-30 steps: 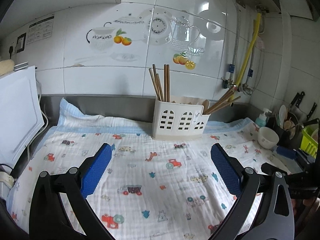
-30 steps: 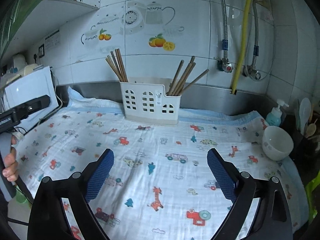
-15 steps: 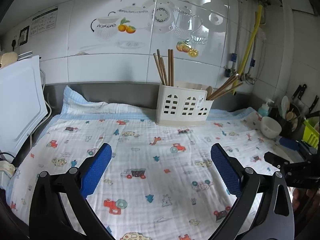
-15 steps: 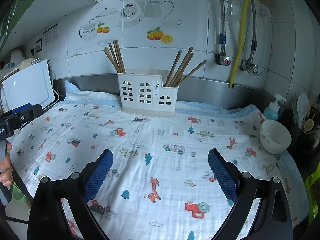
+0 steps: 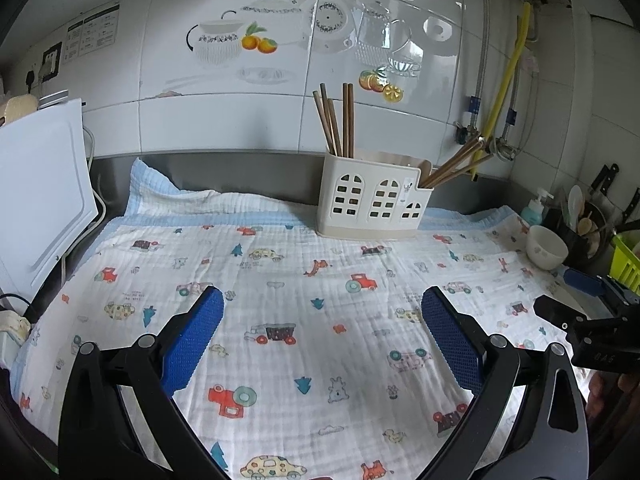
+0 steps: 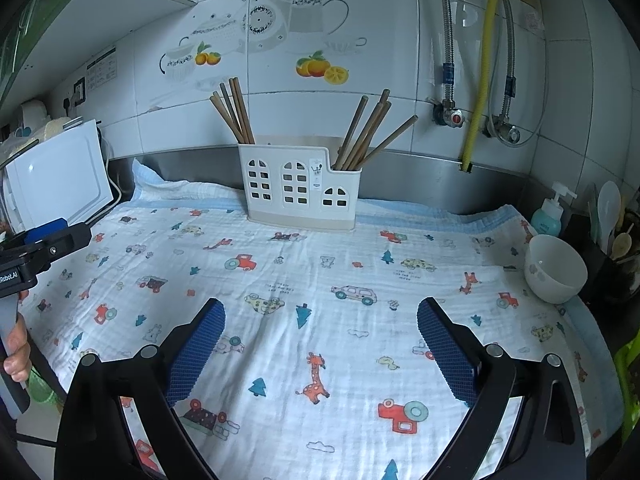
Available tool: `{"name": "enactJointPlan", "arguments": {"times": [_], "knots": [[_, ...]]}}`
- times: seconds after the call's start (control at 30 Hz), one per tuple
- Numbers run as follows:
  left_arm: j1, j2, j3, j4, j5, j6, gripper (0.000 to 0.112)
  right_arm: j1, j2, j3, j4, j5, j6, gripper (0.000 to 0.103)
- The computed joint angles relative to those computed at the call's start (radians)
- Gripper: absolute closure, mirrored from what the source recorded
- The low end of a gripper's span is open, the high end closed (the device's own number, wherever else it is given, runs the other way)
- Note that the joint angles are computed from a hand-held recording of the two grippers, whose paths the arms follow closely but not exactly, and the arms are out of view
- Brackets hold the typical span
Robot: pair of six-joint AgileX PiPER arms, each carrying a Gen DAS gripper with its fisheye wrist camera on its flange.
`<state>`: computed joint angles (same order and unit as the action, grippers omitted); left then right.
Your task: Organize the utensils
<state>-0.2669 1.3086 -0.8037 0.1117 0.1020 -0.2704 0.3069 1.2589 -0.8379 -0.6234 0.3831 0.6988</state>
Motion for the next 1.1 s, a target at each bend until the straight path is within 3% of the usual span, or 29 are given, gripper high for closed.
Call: {"name": "enactJointPlan", "arguments": {"times": [0.33, 1.1], "knots": [[-0.023, 0.013, -0.004, 0.19, 0.014, -0.186, 0.014, -0.015, -0.002, 0.014, 0.023, -0.017, -0.007, 0.009], [-0.026, 0.017, 0.004, 0.059, 0.007, -0.053, 0.014, -0.035, 0.015, 0.014, 0.051, -0.027, -0.037, 0.009]]}}
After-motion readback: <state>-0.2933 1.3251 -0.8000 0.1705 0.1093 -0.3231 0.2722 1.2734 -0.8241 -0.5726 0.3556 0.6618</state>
